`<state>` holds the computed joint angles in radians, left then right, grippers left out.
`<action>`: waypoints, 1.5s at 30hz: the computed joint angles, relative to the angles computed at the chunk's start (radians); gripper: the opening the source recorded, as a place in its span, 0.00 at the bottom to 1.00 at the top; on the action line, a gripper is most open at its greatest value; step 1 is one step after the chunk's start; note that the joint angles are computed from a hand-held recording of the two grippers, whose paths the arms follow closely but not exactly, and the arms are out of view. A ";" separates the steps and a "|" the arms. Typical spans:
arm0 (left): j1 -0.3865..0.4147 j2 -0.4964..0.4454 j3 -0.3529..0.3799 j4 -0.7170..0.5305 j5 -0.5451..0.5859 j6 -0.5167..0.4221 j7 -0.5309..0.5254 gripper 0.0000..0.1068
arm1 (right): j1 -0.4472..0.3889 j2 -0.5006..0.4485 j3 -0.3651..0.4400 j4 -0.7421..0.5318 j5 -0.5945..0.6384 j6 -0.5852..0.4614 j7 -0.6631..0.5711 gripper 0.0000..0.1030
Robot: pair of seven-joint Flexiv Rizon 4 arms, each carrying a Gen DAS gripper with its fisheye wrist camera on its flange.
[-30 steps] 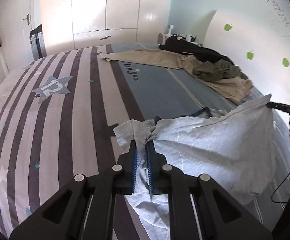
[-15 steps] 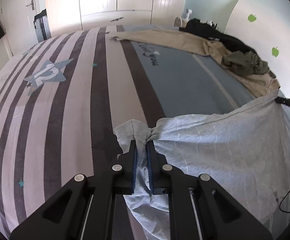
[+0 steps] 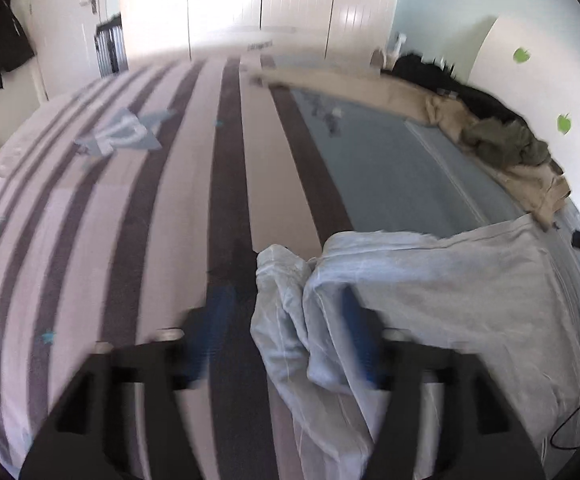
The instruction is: Fold clothes
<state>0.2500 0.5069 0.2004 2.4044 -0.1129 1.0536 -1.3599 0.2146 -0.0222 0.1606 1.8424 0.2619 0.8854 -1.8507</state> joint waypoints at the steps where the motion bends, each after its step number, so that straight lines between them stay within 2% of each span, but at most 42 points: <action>1: 0.023 0.038 -0.010 0.019 0.023 0.031 -0.039 0.96 | -0.006 0.049 0.009 0.030 0.038 -0.016 -0.036 0.54; 3: 0.028 0.074 0.001 0.040 0.019 0.078 -0.068 0.96 | -0.002 0.151 0.009 0.088 0.110 -0.058 -0.103 0.54; 4: 0.017 0.082 0.013 0.034 -0.003 0.049 -0.069 0.96 | 0.007 0.195 0.005 0.115 0.133 -0.083 -0.124 0.54; 8: -0.052 0.131 0.068 0.005 -0.124 -0.169 -0.056 0.96 | 0.064 0.329 -0.004 0.217 0.170 -0.185 -0.149 0.54; 10: -0.072 0.194 0.052 0.032 -0.129 -0.232 -0.058 0.96 | 0.077 0.365 0.012 0.274 0.133 -0.196 -0.123 0.54; 14: -0.132 0.326 -0.010 0.100 -0.096 -0.318 -0.075 0.96 | 0.087 0.380 -0.006 0.338 0.102 -0.215 -0.069 0.54; 18: -0.114 0.368 -0.037 0.148 -0.018 -0.380 -0.133 0.96 | 0.061 0.368 -0.038 0.367 0.049 -0.221 -0.028 0.54; 22: -0.034 0.379 -0.011 0.164 0.106 -0.485 -0.163 0.91 | 0.032 0.360 -0.058 0.385 0.008 -0.213 -0.038 0.52; 24: -0.024 0.400 0.037 0.170 0.099 -0.514 -0.157 0.91 | 0.022 0.364 -0.070 0.384 0.005 -0.221 -0.039 0.52; 27: 0.014 0.468 0.049 0.162 0.128 -0.550 -0.169 0.90 | 0.013 0.388 -0.085 0.374 0.034 -0.255 -0.041 0.52; 30: 0.001 0.541 0.079 0.153 0.115 -0.602 -0.144 0.90 | -0.001 0.430 -0.065 0.391 0.001 -0.247 -0.017 0.52; 33: -0.018 0.598 0.106 0.152 0.084 -0.639 -0.111 0.90 | 0.014 0.489 -0.074 0.389 0.028 -0.267 -0.011 0.54; 36: -0.027 0.641 0.089 0.180 0.093 -0.642 -0.079 0.90 | 0.047 0.541 -0.071 0.398 0.056 -0.296 -0.040 0.54; 38: -0.033 0.640 0.077 0.199 0.098 -0.647 -0.065 0.81 | 0.062 0.550 -0.051 0.413 0.045 -0.302 -0.035 0.54; 39: -0.037 0.634 0.070 0.201 0.096 -0.657 -0.065 0.71 | 0.064 0.542 -0.042 0.424 0.039 -0.300 -0.019 0.54; 41: -0.042 0.627 0.056 0.207 0.098 -0.669 -0.066 0.62 | 0.067 0.530 -0.035 0.448 0.037 -0.304 0.014 0.54; 42: -0.047 0.625 0.058 0.215 0.095 -0.660 -0.059 0.50 | 0.072 0.530 -0.042 0.454 0.050 -0.309 0.021 0.54; 43: -0.056 0.620 0.065 0.223 0.088 -0.648 -0.047 0.41 | 0.079 0.527 -0.055 0.456 0.072 -0.315 0.024 0.51; 44: -0.059 0.618 0.071 0.228 0.082 -0.640 -0.039 0.36 | 0.084 0.524 -0.066 0.457 0.092 -0.320 0.023 0.46; 45: -0.062 0.619 0.077 0.227 0.075 -0.640 -0.034 0.21 | 0.087 0.523 -0.075 0.456 0.108 -0.324 0.020 0.32</action>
